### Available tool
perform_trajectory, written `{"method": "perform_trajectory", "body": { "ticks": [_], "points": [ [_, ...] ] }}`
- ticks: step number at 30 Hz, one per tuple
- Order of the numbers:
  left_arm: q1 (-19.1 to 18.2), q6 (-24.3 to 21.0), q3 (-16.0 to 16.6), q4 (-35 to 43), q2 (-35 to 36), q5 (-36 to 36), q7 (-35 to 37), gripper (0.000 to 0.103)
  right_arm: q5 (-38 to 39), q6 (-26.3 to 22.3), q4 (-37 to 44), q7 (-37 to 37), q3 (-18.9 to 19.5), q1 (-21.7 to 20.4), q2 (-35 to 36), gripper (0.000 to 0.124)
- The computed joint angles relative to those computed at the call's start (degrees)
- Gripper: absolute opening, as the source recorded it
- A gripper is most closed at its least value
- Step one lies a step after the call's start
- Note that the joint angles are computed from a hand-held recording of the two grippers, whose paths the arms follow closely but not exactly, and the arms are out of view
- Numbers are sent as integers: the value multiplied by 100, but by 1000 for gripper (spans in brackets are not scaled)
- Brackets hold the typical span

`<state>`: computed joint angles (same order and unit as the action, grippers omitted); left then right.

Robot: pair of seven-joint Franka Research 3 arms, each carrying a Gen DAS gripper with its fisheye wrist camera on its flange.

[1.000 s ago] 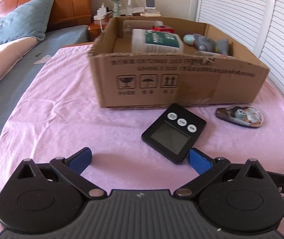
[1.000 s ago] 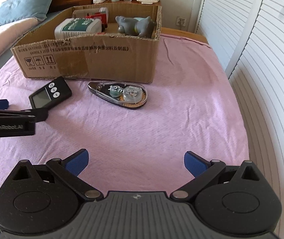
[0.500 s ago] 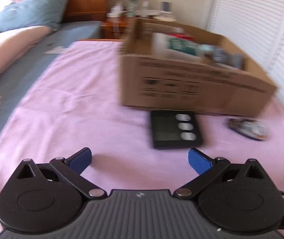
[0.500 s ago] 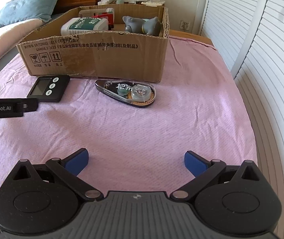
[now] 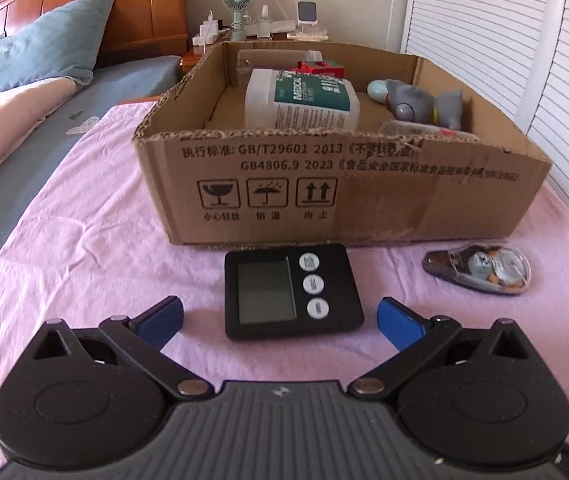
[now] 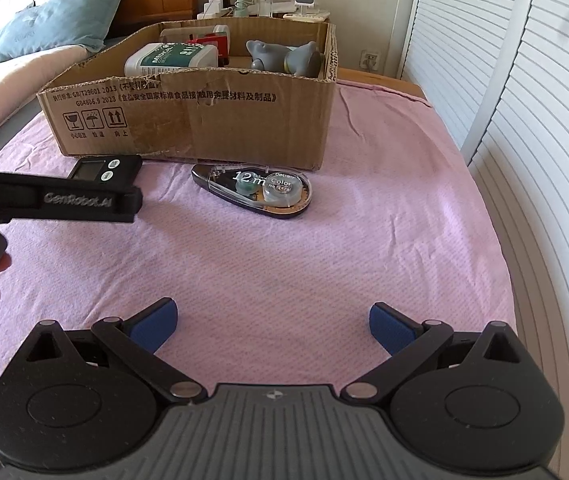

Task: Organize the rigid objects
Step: 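Grasp the black digital scale with the left gripper while the right grasps the grey tape dispenser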

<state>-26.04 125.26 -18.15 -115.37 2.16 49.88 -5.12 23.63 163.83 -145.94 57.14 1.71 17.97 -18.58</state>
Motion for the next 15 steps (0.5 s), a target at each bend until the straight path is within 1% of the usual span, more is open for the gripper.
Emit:
{"method": "perform_trajectory", "body": {
  "ticks": [2, 4, 6, 7, 9, 11, 12, 15],
  "points": [
    [9, 10, 9, -2, -4, -4, 12, 102, -5, -2, 2, 4, 0, 0, 0, 103],
    [17, 20, 11, -56, -55, 11, -7, 98, -3, 2, 0, 4, -3, 5, -1, 103],
    [31, 32, 5, -137, -140, 24, -23, 89, -3, 2, -1, 4, -4, 6, -1, 103],
    [42, 45, 0, -188, -193, 20, -14, 85, 1, -17, 10, -8, -14, 10, 0, 103],
    [73, 57, -15, -306, -314, 16, -33, 74, 19, -29, 23, -43, -30, 22, 7, 103],
    [109, 28, -34, -397, -407, -30, -43, 72, 8, -54, 46, -39, -21, 9, 20, 103],
    [127, 16, -44, -458, -470, -65, -63, 70, 6, -61, 65, -36, -17, 5, 36, 103],
    [187, 29, -77, -629, -619, -79, -108, 70, -63, -73, 159, 66, 48, -41, 131, 103]
  ]
}}
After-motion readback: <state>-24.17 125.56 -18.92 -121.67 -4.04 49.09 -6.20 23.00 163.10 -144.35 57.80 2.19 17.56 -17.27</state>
